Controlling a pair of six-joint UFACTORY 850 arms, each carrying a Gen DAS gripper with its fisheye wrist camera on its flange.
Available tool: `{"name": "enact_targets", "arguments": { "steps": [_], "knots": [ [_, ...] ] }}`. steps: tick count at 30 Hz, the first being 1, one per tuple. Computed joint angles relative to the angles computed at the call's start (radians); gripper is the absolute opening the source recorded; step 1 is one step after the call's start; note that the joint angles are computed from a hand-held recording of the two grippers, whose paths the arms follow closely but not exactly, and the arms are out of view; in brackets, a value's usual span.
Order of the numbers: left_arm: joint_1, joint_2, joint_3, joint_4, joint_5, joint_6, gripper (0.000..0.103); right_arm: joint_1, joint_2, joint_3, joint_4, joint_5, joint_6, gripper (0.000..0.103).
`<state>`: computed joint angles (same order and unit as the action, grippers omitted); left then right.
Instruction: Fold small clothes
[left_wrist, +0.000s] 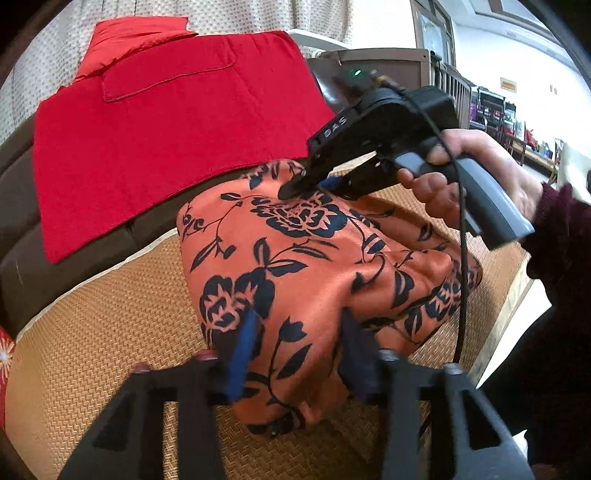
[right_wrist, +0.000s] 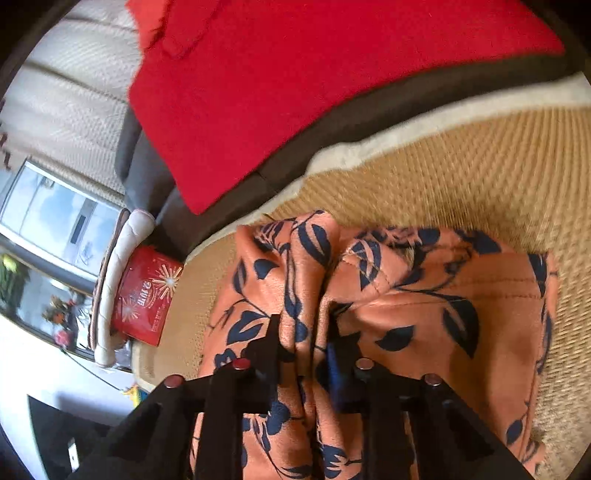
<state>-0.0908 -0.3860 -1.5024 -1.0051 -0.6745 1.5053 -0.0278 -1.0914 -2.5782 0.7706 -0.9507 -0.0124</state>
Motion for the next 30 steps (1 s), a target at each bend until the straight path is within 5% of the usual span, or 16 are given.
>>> {"name": "enact_targets", "arguments": {
  "steps": [4,11,15,17,19,21,23,27,30],
  "knots": [
    [-0.011,-0.006,-0.021,-0.048,-0.066,-0.008,0.014,0.005,0.185,0.269,0.064,0.165,-0.145,0.019],
    [-0.083,0.021,0.000,-0.112,-0.107,0.077,0.013,-0.045,0.414,0.596,0.215,0.321,-0.323,0.018],
    [-0.136,-0.040,-0.049,0.109,-0.083,-0.072,0.016,-0.081,0.389,0.626,0.085,0.294,-0.112,0.018],
    [-0.146,-0.065,-0.071,0.194,-0.082,-0.151,0.017,-0.101,0.320,0.584,0.068,0.186,-0.028,0.020],
    [-0.132,-0.069,-0.094,0.160,-0.132,-0.130,0.023,-0.116,0.322,0.611,0.168,0.181,-0.061,0.021],
    [-0.100,-0.071,-0.113,0.079,-0.197,-0.091,0.056,-0.114,0.369,0.652,0.167,0.248,-0.089,0.022],
    [-0.063,-0.055,-0.106,-0.028,-0.209,-0.040,0.073,-0.109,0.435,0.724,0.179,0.352,-0.130,0.022],
    [-0.012,-0.106,-0.187,-0.120,-0.231,-0.097,0.078,-0.088,0.486,0.769,0.385,0.406,-0.372,0.022],
    [-0.027,-0.166,-0.261,0.020,-0.153,-0.321,0.078,-0.033,0.448,0.695,0.271,0.406,-0.307,0.022]
  ]
}}
